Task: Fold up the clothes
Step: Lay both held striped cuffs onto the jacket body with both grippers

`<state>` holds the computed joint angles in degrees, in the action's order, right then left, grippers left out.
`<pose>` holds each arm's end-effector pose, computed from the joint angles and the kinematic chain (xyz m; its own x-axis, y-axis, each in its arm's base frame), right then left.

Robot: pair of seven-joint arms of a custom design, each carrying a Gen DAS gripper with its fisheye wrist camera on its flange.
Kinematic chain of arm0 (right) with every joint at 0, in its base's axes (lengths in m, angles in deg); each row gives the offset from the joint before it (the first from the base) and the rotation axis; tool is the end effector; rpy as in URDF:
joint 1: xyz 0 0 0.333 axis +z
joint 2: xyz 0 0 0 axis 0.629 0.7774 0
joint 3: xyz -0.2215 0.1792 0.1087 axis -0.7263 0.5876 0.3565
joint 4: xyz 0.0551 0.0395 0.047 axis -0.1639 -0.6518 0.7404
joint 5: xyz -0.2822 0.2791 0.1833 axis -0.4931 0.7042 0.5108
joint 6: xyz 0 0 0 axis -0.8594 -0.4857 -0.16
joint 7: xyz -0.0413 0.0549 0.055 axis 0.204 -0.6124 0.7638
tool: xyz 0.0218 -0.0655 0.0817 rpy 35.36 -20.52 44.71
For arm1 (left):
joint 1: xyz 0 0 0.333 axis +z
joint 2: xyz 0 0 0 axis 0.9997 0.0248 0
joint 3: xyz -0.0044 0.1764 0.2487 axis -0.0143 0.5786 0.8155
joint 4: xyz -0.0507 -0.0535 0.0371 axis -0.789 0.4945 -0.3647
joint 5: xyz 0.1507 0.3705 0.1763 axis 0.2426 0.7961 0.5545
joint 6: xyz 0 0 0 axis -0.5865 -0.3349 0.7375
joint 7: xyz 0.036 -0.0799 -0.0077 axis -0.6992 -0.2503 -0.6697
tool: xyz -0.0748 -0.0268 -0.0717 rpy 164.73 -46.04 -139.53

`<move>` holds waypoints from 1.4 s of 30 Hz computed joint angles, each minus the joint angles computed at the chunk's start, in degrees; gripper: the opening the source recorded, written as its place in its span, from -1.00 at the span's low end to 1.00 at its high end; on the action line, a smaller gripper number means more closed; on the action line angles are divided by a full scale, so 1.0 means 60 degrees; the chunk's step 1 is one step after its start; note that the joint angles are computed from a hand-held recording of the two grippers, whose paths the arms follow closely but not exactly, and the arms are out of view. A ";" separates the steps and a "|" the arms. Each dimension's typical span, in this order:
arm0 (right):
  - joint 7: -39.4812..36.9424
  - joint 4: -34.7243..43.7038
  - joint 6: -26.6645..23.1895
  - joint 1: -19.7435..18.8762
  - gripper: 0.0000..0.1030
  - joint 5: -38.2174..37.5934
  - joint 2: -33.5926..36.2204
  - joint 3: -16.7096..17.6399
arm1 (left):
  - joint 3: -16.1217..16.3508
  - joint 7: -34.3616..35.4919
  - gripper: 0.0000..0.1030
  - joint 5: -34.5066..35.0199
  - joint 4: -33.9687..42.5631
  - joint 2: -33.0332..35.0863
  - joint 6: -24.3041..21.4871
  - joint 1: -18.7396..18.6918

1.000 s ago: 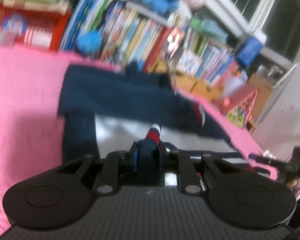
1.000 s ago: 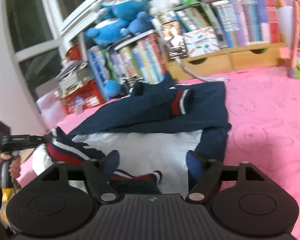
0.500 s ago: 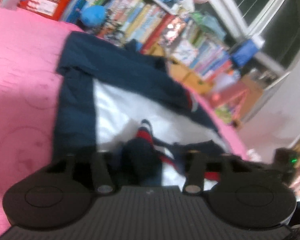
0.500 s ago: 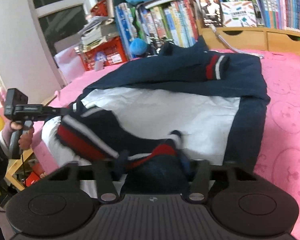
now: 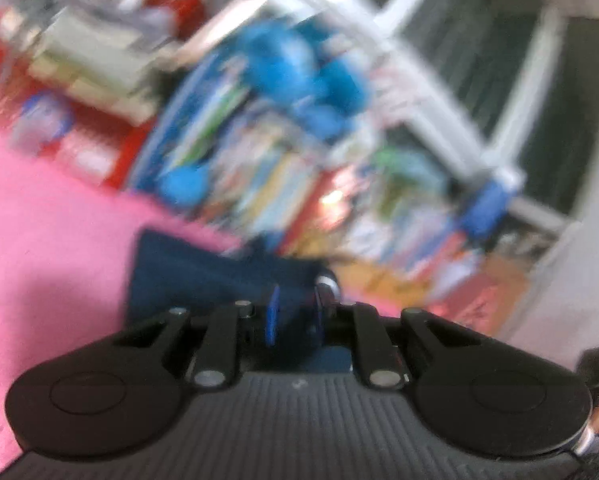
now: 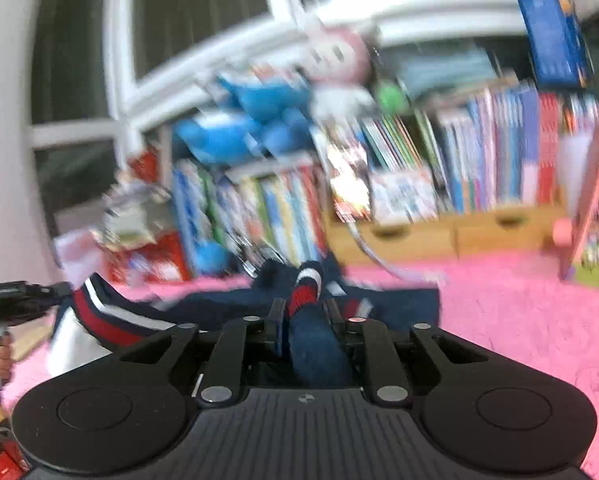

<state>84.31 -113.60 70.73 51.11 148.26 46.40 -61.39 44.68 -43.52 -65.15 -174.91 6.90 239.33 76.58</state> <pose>0.5248 -0.0061 0.5482 0.4714 -0.8505 -0.2332 -0.4159 0.0188 -0.9092 0.4488 -0.0920 0.5348 -0.0680 -0.8454 0.5297 -0.3592 -0.4746 -0.8036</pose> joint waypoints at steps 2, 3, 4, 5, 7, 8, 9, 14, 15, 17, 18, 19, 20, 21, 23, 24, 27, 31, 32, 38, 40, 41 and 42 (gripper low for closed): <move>0.1726 0.0290 0.0313 -0.0389 -0.43 -0.1882 0.0808 0.0505 | 0.0008 -0.0115 -0.69 -0.0225 0.0004 0.0013 -0.1235 -0.0026; 0.2504 0.0337 0.0404 -0.0576 -0.40 -0.2883 0.1105 0.0706 | 0.0181 -0.0064 -0.71 -0.0377 -0.0151 -0.0049 -0.1459 -0.0195; 0.2948 0.0372 0.0402 -0.0707 -0.37 -0.3471 0.1336 0.0816 | 0.0347 -0.0006 -0.71 -0.0540 -0.0301 -0.0106 -0.1674 -0.0353; 0.2926 0.0322 0.0198 -0.0593 -0.24 -0.3390 0.1313 0.0593 | 0.0842 0.0196 -0.70 -0.0649 -0.0455 -0.0199 -0.1476 -0.0802; 0.2248 0.0360 -0.0645 -0.0453 0.23 -0.2481 0.1240 0.0055 | 0.2107 0.0726 -0.55 -0.0663 -0.0634 -0.0406 -0.1067 -0.1976; 0.1958 0.0421 -0.1110 -0.0501 0.53 -0.2181 0.1202 -0.0130 | 0.2838 0.1095 -0.33 -0.0486 -0.0561 -0.0526 -0.1053 -0.2688; 0.1705 0.0486 -0.1591 -0.0583 0.58 -0.1911 0.1177 -0.0289 | 0.3374 0.1437 -0.07 -0.0376 -0.0386 -0.0527 -0.1139 -0.3323; 0.1738 0.0599 -0.1703 -0.0959 0.58 -0.2609 0.1169 0.0121 | 0.5949 0.3309 0.40 -0.0206 0.0654 -0.0659 -0.2125 -0.6539; 0.1759 0.0512 -0.1727 -0.0959 0.57 -0.2803 0.1143 0.0191 | 0.6138 0.3526 0.40 -0.0339 0.0847 -0.0578 -0.2567 -0.6856; 0.1656 0.0296 -0.1699 -0.0916 0.57 -0.3063 0.1047 0.0283 | 0.6284 0.3853 0.40 -0.0636 0.1187 -0.0270 -0.3246 -0.7195; 0.1563 0.0176 -0.1662 -0.0879 0.53 -0.3157 0.0987 0.0315 | 0.6251 0.3953 0.41 -0.0763 0.1294 -0.0090 -0.3417 -0.7227; 0.1474 0.0057 -0.1622 -0.0838 0.45 -0.3253 0.0927 0.0343 | 0.6110 0.3921 0.41 -0.0889 0.1253 -0.0014 -0.3310 -0.7107; 0.1407 -0.0045 -0.1620 -0.0791 0.23 -0.3305 0.0875 0.0350 | 0.5961 0.3886 0.35 -0.1015 0.1209 0.0058 -0.3200 -0.6979; 0.1379 -0.0118 -0.1677 -0.0736 0.03 -0.3225 0.0816 0.0311 | 0.5809 0.3851 0.03 -0.1141 0.1166 0.0129 -0.3091 -0.6850; 0.1254 -0.0345 -0.1395 -0.0650 -0.25 -0.3107 0.0565 0.0326 | 0.5463 0.3763 -0.36 -0.1397 0.0939 0.0091 -0.2951 -0.6525; 0.1202 -0.0427 -0.1268 -0.0599 -0.47 -0.3038 0.0454 0.0311 | 0.5085 0.3647 -0.50 -0.1458 0.0793 0.0049 -0.2811 -0.6178; 0.1155 -0.0440 -0.1337 -0.0445 -0.63 -0.2550 0.0199 0.0073 | 0.3746 0.3285 -0.69 -0.1630 0.0411 -0.0147 -0.2309 -0.4942; 0.0233 -0.0566 -0.1031 -0.0124 -0.64 -0.1571 -0.0330 -0.0117 | 0.1965 0.3200 -0.77 -0.1912 0.0141 -0.0302 -0.1424 -0.3278; -0.0156 -0.0588 -0.0876 -0.0007 -0.64 -0.1240 -0.0424 -0.0159 | 0.1528 0.3210 -0.77 -0.1904 0.0113 -0.0297 -0.1232 -0.2820; 0.0254 -0.0095 -0.0910 -0.0119 -0.27 -0.1528 0.0295 -0.0003 | 0.1969 0.3525 -0.73 -0.2178 0.0267 -0.0088 -0.2172 -0.3087; 0.1217 0.0139 -0.1453 -0.0386 -0.08 -0.2394 0.0735 0.0071 | 0.2551 0.3650 -0.66 -0.2345 0.0200 -0.0045 -0.2282 -0.3622; 0.1472 0.0226 -0.1865 -0.0487 0.09 -0.2693 0.0883 0.0044 | 0.2947 0.3867 -0.52 -0.2537 0.0131 -0.0083 -0.2239 -0.4009; 0.1702 0.0329 -0.2282 -0.0592 0.32 -0.2966 0.1042 0.0024 | 0.3326 0.4022 -0.26 -0.2759 0.0092 -0.0072 -0.2052 -0.4397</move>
<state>94.53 -111.63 57.04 47.56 130.46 52.65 -61.25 64.64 -19.39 -81.70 -174.36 6.46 227.02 50.19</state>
